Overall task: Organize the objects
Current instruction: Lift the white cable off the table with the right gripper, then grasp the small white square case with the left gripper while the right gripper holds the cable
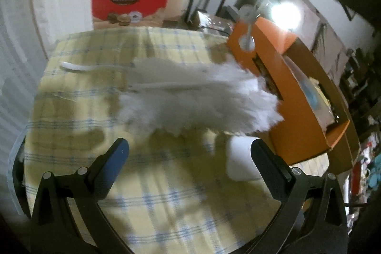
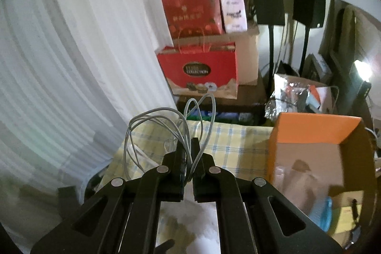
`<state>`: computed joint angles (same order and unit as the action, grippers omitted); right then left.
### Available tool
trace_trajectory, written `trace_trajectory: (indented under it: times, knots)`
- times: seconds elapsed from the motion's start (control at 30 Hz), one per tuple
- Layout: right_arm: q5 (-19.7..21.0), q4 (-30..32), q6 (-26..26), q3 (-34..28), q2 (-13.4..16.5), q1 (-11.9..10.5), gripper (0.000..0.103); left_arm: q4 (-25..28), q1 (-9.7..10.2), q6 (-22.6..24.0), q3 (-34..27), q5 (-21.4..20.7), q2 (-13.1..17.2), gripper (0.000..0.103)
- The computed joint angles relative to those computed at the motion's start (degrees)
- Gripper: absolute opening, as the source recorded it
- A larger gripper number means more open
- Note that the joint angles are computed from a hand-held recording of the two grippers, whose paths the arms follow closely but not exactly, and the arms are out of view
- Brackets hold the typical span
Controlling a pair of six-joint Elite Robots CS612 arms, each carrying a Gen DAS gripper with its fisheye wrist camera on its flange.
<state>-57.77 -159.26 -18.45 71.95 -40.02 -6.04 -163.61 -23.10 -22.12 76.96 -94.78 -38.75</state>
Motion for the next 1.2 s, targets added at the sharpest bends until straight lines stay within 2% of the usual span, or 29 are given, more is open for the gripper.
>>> trace_trajectory:
  times: [0.2, 0.47, 0.6, 0.83, 0.93, 1.03, 1.1, 1.2]
  knots:
    - [1.65, -3.15, -1.02, 4.98, -3.46, -1.94, 0.004, 1.74, -1.55, 2.35, -0.68, 0.69, 0.32, 0.102]
    - [3.09, -6.68, -1.39, 9.97, -6.57, -4.30, 0.004, 4.12, -3.59, 4.04, -2.12, 3.96, 1.31, 0.102]
    - [2.13, -7.89, -1.58, 11.19, -7.26, -5.04, 0.004, 5.21, -4.29, 4.75, -2.82, 4.96, 1.91, 0.102]
    - [2.74, -7.52, -1.57, 12.46, -8.01, -6.39, 0.004, 6.70, -5.37, 4.91, -3.51, 7.26, 2.61, 0.102]
    - [3.03, -7.51, -1.29, 12.69, -8.06, -6.77, 0.004, 7.32, -5.74, 4.56, -3.73, 8.30, 2.88, 0.095]
    - [3.15, -7.57, -1.05, 12.96, -8.11, -7.05, 0.004, 8.16, -6.19, 4.76, -3.77, 9.77, 3.06, 0.094]
    - [3.27, -7.56, -0.95, 13.08, -8.14, -7.22, 0.004, 7.93, -6.74, 5.43, -3.43, 11.59, 3.05, 0.092]
    - [3.40, -7.50, -0.73, 13.00, -8.10, -7.42, 0.004, 7.33, -6.94, 5.55, -3.38, 12.19, 3.15, 0.086]
